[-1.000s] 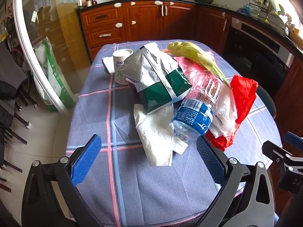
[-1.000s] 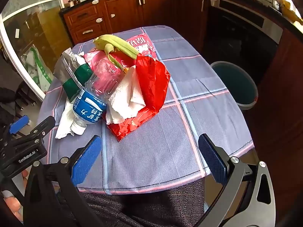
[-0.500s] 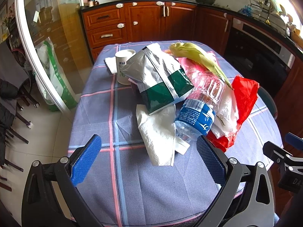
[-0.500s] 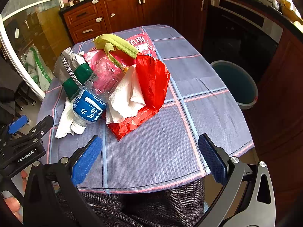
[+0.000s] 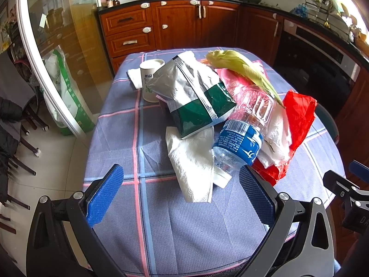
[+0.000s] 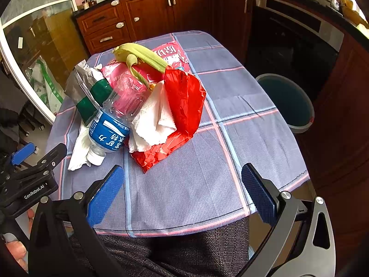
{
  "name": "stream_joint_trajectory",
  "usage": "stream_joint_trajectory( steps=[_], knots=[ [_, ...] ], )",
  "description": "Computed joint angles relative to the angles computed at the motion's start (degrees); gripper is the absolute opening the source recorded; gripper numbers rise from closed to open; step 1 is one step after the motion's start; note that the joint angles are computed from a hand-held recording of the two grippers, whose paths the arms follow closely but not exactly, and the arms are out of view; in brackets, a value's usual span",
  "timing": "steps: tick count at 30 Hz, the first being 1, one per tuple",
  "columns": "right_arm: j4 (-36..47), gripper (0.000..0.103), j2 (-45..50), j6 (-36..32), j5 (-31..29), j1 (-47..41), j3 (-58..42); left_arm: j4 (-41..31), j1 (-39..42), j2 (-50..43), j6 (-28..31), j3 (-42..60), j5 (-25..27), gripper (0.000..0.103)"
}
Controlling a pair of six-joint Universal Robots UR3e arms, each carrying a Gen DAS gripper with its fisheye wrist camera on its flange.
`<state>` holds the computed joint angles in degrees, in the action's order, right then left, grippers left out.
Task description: Collect trash
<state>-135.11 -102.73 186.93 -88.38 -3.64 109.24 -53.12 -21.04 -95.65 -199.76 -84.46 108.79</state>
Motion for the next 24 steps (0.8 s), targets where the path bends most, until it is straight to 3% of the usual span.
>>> stream_joint_trajectory(
  steps=[24],
  knots=[
    [0.5,0.098,0.0,0.0,0.5,-0.4,0.0,-1.9,-0.3,-1.7,0.1,2.4,0.1,0.1]
  ],
)
